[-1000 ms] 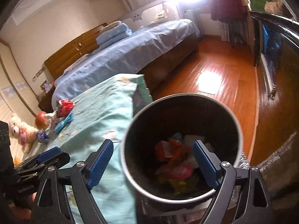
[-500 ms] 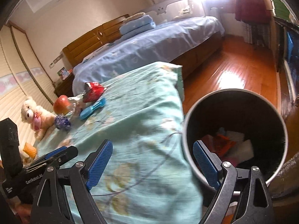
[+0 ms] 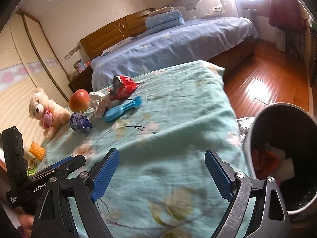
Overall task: Collect trash
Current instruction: 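Move both open tools back over the remaining trash on the bed, then grasp the blue wrapper with the left tool while the right tool grasps the red snack packet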
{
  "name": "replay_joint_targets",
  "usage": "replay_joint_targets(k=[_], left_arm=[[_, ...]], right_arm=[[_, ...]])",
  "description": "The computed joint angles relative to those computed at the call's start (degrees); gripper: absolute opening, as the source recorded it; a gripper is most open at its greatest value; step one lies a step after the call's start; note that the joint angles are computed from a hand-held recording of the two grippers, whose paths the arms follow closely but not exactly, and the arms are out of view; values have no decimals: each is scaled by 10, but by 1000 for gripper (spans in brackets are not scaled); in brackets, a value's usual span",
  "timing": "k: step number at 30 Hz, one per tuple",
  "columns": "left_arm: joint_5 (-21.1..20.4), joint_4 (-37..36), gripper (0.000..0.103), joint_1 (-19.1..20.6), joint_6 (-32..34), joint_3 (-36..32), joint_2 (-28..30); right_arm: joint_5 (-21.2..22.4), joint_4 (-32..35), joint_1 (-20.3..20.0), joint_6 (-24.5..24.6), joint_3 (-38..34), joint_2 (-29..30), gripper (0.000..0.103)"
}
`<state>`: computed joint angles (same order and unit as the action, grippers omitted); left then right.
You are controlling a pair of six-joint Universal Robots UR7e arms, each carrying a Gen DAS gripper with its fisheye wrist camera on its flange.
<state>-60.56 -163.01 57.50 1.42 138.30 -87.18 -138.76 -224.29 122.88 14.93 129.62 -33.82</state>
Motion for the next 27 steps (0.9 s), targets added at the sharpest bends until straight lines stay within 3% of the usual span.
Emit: replay_joint_targets(k=[11,27], left_arm=[[14,-13,77,34,18,-50,30],[-1,-11,81,76,-2,-141,102]], right_arm=[[40,48,-21,-33,-54,12,89],[76,91,-57,-101,-158,32,89]])
